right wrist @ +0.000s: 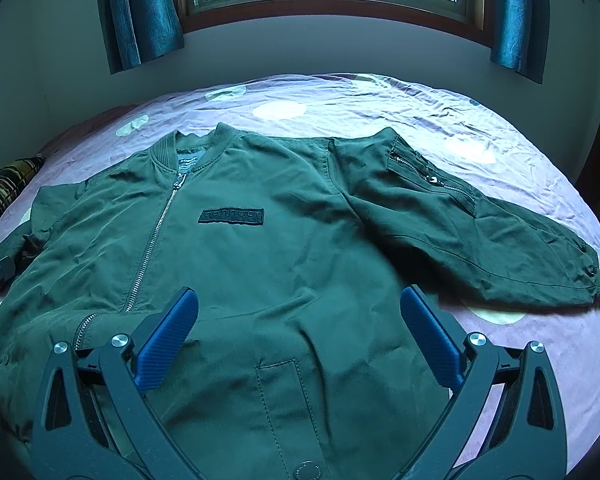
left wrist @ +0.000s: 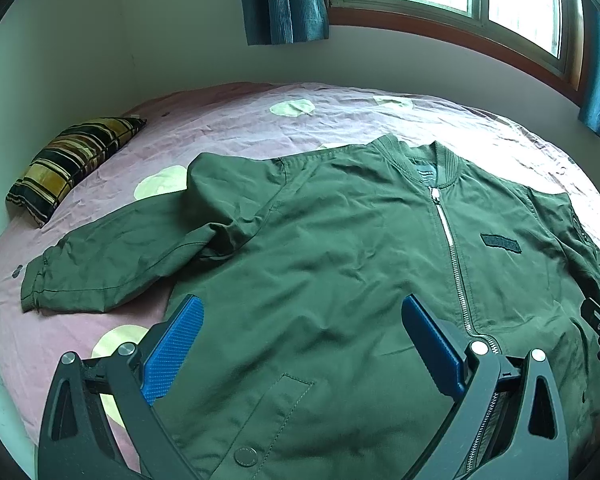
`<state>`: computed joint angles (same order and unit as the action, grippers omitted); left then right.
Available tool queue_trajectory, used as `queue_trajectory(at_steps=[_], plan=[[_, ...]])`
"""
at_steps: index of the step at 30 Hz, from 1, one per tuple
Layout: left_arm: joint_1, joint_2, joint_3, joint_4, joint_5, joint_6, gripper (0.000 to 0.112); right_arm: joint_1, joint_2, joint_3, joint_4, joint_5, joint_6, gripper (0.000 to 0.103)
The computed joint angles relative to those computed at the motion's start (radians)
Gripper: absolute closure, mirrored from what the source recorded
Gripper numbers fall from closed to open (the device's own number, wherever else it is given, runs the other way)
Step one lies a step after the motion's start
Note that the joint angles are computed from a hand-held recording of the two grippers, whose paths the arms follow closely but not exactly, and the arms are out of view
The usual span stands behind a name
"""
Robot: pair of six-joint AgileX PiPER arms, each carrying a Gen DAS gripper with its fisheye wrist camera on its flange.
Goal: Fold small clothes
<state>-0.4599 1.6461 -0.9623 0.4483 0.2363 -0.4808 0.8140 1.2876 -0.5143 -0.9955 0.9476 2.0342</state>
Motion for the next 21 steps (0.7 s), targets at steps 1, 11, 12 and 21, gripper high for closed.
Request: queue_trajectory(at_steps=[1, 11, 12, 21], plan=[[0.0, -0.001, 0.0, 0.004, 0.001, -0.004, 0.013, 0.0, -0.001, 0.001, 0.0, 0.0, 0.001, 0.002], [-0.001, 0.001, 0.0, -0.001, -0.001, 0.001, 0.013, 0.002, 0.001, -0.001, 0.002, 0.002, -0.001, 0.002], [-0.001, 0.0, 0.0, 0.0, 0.0, -0.001, 0.013, 0.003, 0.0, 0.0, 0.003, 0.003, -0.001, 0.002], [-0.001, -0.007, 0.005, 0.005, 0.004, -0.004, 0.013, 0.006, -0.002, 0.001, 0.005, 0.006, -0.002, 0.002]])
